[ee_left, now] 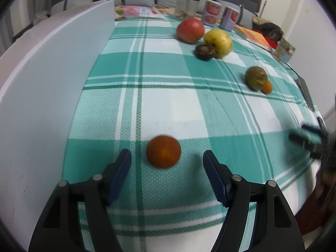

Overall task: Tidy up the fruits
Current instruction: 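Lower the left tool onto the small red-orange tangerine, then grasp the small tangerine with the left tool while the right tool grasps the green-brown citrus, then carry both fruits into the white box and open both tools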

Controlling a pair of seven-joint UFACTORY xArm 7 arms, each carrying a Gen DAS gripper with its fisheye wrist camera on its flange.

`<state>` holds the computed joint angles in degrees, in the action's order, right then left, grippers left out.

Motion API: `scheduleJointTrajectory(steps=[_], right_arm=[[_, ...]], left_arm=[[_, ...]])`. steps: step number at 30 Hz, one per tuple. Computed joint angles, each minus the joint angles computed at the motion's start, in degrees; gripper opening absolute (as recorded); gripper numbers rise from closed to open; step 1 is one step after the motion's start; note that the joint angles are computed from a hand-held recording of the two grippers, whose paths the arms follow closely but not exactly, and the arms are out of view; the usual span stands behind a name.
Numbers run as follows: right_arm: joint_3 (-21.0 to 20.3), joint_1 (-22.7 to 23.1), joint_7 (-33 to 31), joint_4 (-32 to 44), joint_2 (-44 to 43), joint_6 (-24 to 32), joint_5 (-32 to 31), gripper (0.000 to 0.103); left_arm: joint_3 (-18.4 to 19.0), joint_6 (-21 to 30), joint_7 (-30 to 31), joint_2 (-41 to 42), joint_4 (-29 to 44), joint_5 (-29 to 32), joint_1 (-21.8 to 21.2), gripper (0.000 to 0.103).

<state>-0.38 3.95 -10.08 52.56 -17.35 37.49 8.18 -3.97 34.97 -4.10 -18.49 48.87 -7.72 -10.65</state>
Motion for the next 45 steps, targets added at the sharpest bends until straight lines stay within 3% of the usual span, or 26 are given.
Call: scheduleJointTrajectory(steps=[5,8,11,13,15,16,17,22,28,34,39,43,45], right_arm=[[0.09,2.14,-9.94,17.50,11.84,7.19,2.27,0.102],[1.86,1.93,-13.34,30.43,21.82,15.74,1.71,0.093],[3.18,2.51,-12.79,37.87,28.36,21.37,-3.07,0.077],[3.71,3.00,-12.78,40.75,30.95,23.61,-4.94,0.049],[3.94,3.51,-12.27,41.54,31.34,24.38,-6.31,0.049],[4.03,3.58,-12.22,41.43,31.12,24.58,-6.53,0.049],[4.16,3.57,-12.26,41.28,30.78,24.81,-6.31,0.049],[4.69,2.55,-11.08,39.80,26.15,27.96,0.18,0.049],[7.29,4.77,-10.56,44.58,24.71,34.08,9.93,0.049],[12.22,11.33,-6.74,59.10,31.29,35.84,20.49,0.049],[14.33,21.20,-1.35,74.64,42.76,39.58,13.42,0.049],[12.60,29.13,1.73,86.34,52.18,45.06,4.61,0.049],[11.74,30.78,2.30,87.22,53.83,45.26,2.65,0.050]], left_arm=[[2.62,3.22,3.75,-0.42,0.93,-5.66,-1.30,0.073],[3.21,5.26,6.19,-0.83,1.72,-7.33,-1.14,0.073],[2.59,5.96,7.51,0.37,3.24,-6.99,-0.79,0.073],[1.75,5.14,7.51,1.42,3.98,-5.98,-0.42,0.071],[0.93,4.60,6.61,2.66,4.88,-4.40,0.08,0.060],[1.02,4.49,6.88,3.35,5.40,-4.79,-0.08,0.037],[1.07,4.62,7.00,3.86,5.82,-4.97,-0.09,0.030],[1.73,4.52,5.93,1.34,4.99,-7.65,-0.18,0.028],[7.56,14.03,6.13,-7.74,8.55,-17.23,0.16,0.028],[11.59,19.22,4.73,-8.65,16.81,-10.94,8.34,0.028],[13.39,22.30,2.94,-1.67,19.03,-5.39,15.22,0.028],[13.07,23.61,1.94,2.15,18.77,-3.03,18.69,0.029],[12.68,23.82,1.42,2.47,18.31,-2.54,19.66,0.030]])
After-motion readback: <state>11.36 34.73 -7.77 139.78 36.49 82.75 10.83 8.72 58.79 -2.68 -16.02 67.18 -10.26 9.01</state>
